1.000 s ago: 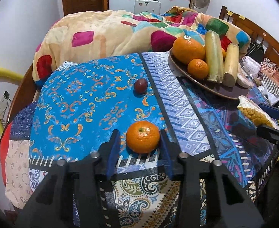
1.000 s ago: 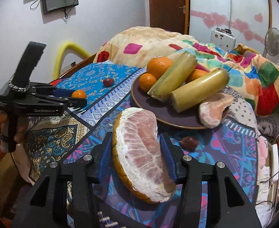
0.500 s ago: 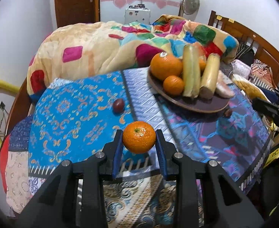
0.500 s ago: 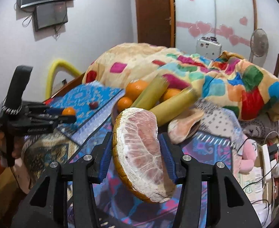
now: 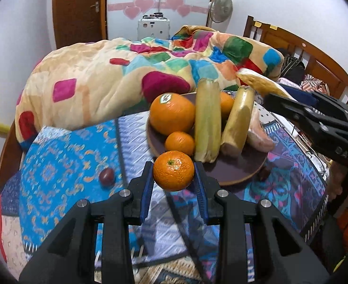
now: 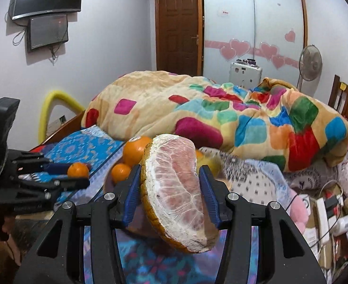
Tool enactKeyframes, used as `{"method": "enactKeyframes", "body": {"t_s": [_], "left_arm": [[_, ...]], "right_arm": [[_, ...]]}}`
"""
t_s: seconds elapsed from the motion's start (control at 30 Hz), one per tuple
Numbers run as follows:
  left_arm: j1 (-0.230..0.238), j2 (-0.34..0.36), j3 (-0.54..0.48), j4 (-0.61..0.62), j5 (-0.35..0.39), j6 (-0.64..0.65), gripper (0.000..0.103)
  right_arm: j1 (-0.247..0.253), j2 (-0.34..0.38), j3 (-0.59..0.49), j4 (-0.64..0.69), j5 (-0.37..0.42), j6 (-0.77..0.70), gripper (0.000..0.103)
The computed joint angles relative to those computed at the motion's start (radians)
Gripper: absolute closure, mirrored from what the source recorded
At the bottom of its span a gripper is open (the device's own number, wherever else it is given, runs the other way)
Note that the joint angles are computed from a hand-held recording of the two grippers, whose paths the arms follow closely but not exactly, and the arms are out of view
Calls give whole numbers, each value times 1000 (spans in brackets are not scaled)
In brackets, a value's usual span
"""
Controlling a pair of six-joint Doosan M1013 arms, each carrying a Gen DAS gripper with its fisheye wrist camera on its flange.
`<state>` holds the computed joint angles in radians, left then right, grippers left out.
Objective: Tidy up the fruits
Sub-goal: 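Place the mandarin on the plate and open the left tool while the right tool carries the pomelo segment over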
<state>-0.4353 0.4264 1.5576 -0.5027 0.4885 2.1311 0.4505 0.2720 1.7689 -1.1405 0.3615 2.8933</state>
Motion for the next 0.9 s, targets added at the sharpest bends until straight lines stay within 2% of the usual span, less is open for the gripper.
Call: {"method": "enactKeyframes", "body": {"t_s": [0.23, 0.43, 0.5, 0.63, 0.8, 0.9], "left_arm": [[-15, 24, -25, 12, 11, 8, 70], [-24, 42, -35, 46, 31, -18, 70], [-25, 47, -38, 50, 36, -27, 70], [-29, 45, -33, 57, 21, -25, 70], [-30, 44, -34, 54, 32, -26, 63], [-31, 41, -29, 65, 26, -34, 62]], "right_arm": [[-14, 38, -45, -8, 8, -3, 57], [-22, 76, -76, 247, 8, -275, 57], [-15, 77, -74, 208, 20, -256, 57], [-19, 72, -78, 322, 17, -379, 56], [-22, 67, -77, 372, 17, -422, 55], [-22, 65, -73, 382, 14, -437, 53]]}}
